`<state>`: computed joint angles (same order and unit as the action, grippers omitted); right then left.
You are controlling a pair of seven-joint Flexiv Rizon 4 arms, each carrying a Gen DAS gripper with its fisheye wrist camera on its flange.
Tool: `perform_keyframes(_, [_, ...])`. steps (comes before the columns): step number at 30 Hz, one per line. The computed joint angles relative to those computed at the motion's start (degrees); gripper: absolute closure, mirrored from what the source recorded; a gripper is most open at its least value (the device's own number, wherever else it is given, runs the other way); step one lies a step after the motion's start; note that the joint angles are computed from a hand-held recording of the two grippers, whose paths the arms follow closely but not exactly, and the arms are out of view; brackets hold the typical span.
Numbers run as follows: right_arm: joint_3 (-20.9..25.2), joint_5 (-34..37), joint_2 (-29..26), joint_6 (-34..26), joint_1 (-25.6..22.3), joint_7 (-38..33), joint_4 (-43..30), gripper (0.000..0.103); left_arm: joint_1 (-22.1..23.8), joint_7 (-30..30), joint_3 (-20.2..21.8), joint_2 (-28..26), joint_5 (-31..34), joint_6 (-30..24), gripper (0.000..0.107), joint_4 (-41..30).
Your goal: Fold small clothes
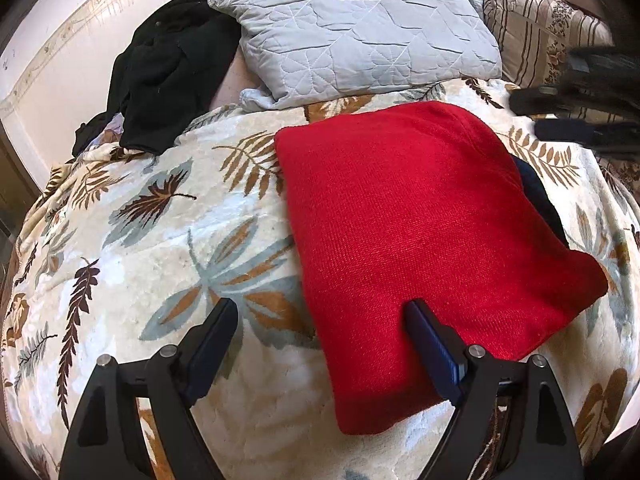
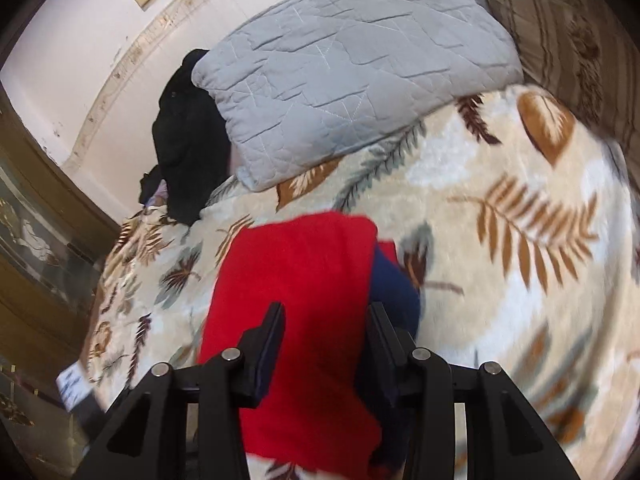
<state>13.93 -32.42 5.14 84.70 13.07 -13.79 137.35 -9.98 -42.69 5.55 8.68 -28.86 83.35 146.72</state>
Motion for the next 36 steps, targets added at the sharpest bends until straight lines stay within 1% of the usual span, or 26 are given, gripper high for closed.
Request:
perform_keyframes(1, [-0.5, -0.8, -2.0, 0.0, -0.2, 0.1, -1.4, 0.058, -0.2, 0.3, 0.0, -0.1, -0.3, 0.3, 0.020, 0.1])
perform_keyframes(3, [-1.4, 0.8, -4.8, -1.0, 0.9, -1.6, -3.5, 0.058, -0.9, 1.2, 0.2, -0.2, -1.3, 1.0, 0.020, 0.3])
perform_keyframes(5, [-3.0, -1.6, -7.2, -1.9, 1.5, -0.9, -4.8, 0.058, -1.2, 1.7, 0.2, -0.4, -2.0, 1.2, 0.020, 0.3])
perform_keyframes(6, [-3.3, -0.4, -8.3, -2.7, 1.9, -1.8, -5.5, 0.057, -1.4, 2.0, 0.3, -0.5, -2.5, 1.3, 0.020, 0.3])
perform_keyframes(8, [-2.3, 8.1, -11.5, -5.2, 2.4, -7.9, -8.1, 0.053, -1.7, 2.7, 0.3, -0.5, -3.2, 1.5, 0.020, 0.4])
perform_keyframes(9, [-2.5, 10.1, -12.9, -5.4, 2.7, -9.3, -8.7, 0.045, -1.7, 2.8, 0.2, -0.6, -3.2, 1.7, 0.020, 0.4])
perform_keyframes(10, [-4.5, 8.5, -13.7, -3.9, 3.8, -7.4, -8.0, 0.040, -1.7, 2.9, 0.2, -0.5, -3.3, 1.6, 0.020, 0.4])
perform_keyframes(11, [-5.6, 7.4, -13.6, -3.4, 4.5, -5.9, -7.5, 0.037, -1.4, 2.7, 0.2, -0.5, -2.9, 1.4, 0.020, 0.4])
perform_keyframes(13, [-4.6, 11.0, -12.8, -3.0, 4.1, -7.6, -7.2, 0.037, -1.2, 2.3, 0.1, -0.4, -2.7, 1.2, 0.020, 0.4])
perform_keyframes(14, [-5.1, 10.5, -11.9, -2.6, 4.4, -7.2, -6.6, 0.037, -1.0, 1.9, 0.0, -0.3, -2.4, 1.1, 0.020, 0.4])
perform_keyframes(16, [-6.4, 6.0, -9.4, -1.3, 5.1, -4.3, -4.5, 0.037, -1.0, 1.5, 0.0, 0.1, -2.2, 1.2, 0.020, 0.4])
perform_keyframes(17, [-6.4, 4.5, -8.3, -0.4, 4.9, -3.3, -3.5, 0.037, -1.1, 1.5, 0.1, 0.2, -2.2, 1.5, 0.020, 0.6])
perform_keyframes(19, [-5.5, 2.3, -6.0, 0.6, 4.2, -2.4, -2.0, 0.037, -0.9, 1.1, 0.1, 0.5, -1.4, 2.1, 0.020, 0.8])
perform_keyframes(20, [-4.8, 1.1, -4.7, 0.2, 3.9, -2.1, -1.4, 0.037, -0.8, 0.8, 0.2, 0.7, -1.0, 2.2, 0.020, 0.9])
perform_keyframes(22, [-2.9, 1.0, -2.4, -1.3, 3.7, -3.0, -0.7, 0.039, -0.9, 0.5, 0.7, 1.2, -1.0, 2.0, 0.020, 1.0])
perform_keyframes(24, [-1.4, 1.9, -0.8, -2.3, 3.6, -3.8, -0.2, 0.048, -1.3, 0.7, 1.2, 1.7, -1.5, 2.3, 0.020, 1.1])
perform_keyframes(26, [-0.1, 3.3, 0.6, -1.9, 3.6, -4.0, 1.0, 0.053, -1.6, 0.9, 1.7, 1.9, -1.9, 3.0, 0.020, 1.3])
perform_keyframes(30, [1.8, 10.7, 2.6, -4.4, 6.4, -7.8, 2.4, 0.054, -1.2, 0.5, 2.3, 2.2, -2.0, 3.1, 0.020, 1.1])
perform_keyframes(33, [2.6, 13.2, 2.4, -5.1, 7.7, -9.0, 2.7, 0.054, -1.2, 0.6, 2.6, 2.0, -2.2, 4.1, 0.020, 1.1])
perform_keyframes(34, [2.8, 14.0, 2.1, -6.1, 8.2, -9.4, 2.6, 0.054, -0.3, -0.1, 2.0, 1.6, -1.0, 4.6, 0.020, 1.2])
perform_keyframes(36, [2.8, 15.0, 0.8, -8.9, 8.8, -9.7, 2.0, 0.054, 4.1, -4.2, 0.0, 0.8, 5.9, 4.5, 0.020, 1.0])
